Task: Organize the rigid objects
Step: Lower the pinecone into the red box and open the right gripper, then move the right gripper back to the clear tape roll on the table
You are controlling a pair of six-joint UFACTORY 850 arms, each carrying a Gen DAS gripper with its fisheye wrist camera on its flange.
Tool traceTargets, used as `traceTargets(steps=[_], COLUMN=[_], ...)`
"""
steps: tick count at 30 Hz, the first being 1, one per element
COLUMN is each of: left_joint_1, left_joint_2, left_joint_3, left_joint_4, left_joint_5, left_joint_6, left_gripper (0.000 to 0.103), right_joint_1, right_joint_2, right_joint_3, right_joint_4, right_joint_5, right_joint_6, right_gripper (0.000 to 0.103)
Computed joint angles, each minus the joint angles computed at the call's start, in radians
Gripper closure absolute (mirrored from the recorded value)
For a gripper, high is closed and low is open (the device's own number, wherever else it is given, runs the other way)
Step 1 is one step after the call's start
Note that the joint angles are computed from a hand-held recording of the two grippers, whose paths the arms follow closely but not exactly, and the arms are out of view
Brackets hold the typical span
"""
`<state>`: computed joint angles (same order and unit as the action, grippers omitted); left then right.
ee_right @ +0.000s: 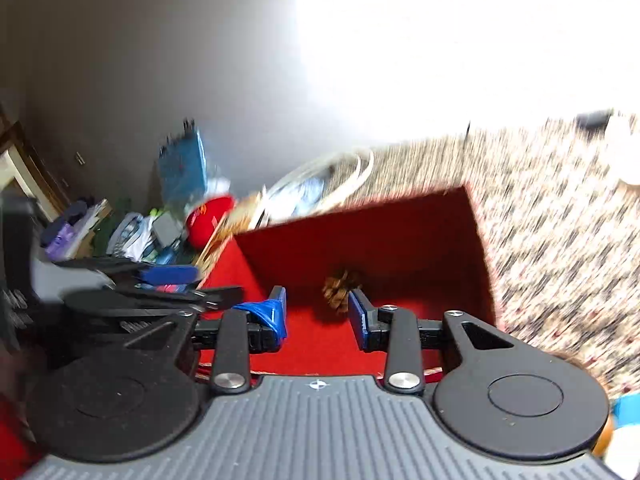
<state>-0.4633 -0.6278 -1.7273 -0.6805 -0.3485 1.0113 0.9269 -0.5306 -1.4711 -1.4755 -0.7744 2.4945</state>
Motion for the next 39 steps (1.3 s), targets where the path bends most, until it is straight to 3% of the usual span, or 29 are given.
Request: traceTargets(steps=[3, 8, 13, 18, 23, 27, 36, 39], left_joint_1=[0.021, 0.05, 0.075, 0.08, 0.079, 0.077, 0.074, 0.075], left_joint_2=[0.075, 0.173, 0.21, 0.222, 0.178, 0.17, 0.117, 0.093], left_joint_3=[0.1, 0.251, 0.348, 0.435, 0.444, 0.461, 0.421, 0.404], left_joint_4=[-0.205, -0.394, -0.383, -0.356, -0.249, -0.282, -0.351, -0.358], left_joint_5=[0.024, 0.025, -0.068, -0.145, -0.204, -0.208, -0.245, -0.263], left_joint_6=[0.171, 0.33, 0.326, 0.352, 0.211, 0.206, 0.208, 0.198], left_gripper=[0.034, 0.033, 0.032, 0.026, 0.026, 0.026, 0.026, 0.035], right_joint_1=[0.043, 0.06, 0.097, 0.092, 0.073, 0.057, 0.038, 0.032], right_joint_2=[-0.006, 0.044, 0.049, 0.016, -0.013, -0.025, -0.074, -0.077], right_joint_3=[0.014, 0.095, 0.116, 0.103, 0.084, 0.073, 0.023, 0.029], right_joint_4=[-0.021, -0.02, -0.004, -0.032, -0.024, -0.028, 0.015, -0.006], right_joint_5=[-0.108, -0.075, -0.035, 0.132, 0.275, 0.354, 0.416, 0.429], right_joint_6=[0.091, 0.236, 0.286, 0.326, 0.35, 0.377, 0.333, 0.353], right_gripper=[0.084, 0.085, 0.088, 0.088, 0.086, 0.084, 0.084, 0.084])
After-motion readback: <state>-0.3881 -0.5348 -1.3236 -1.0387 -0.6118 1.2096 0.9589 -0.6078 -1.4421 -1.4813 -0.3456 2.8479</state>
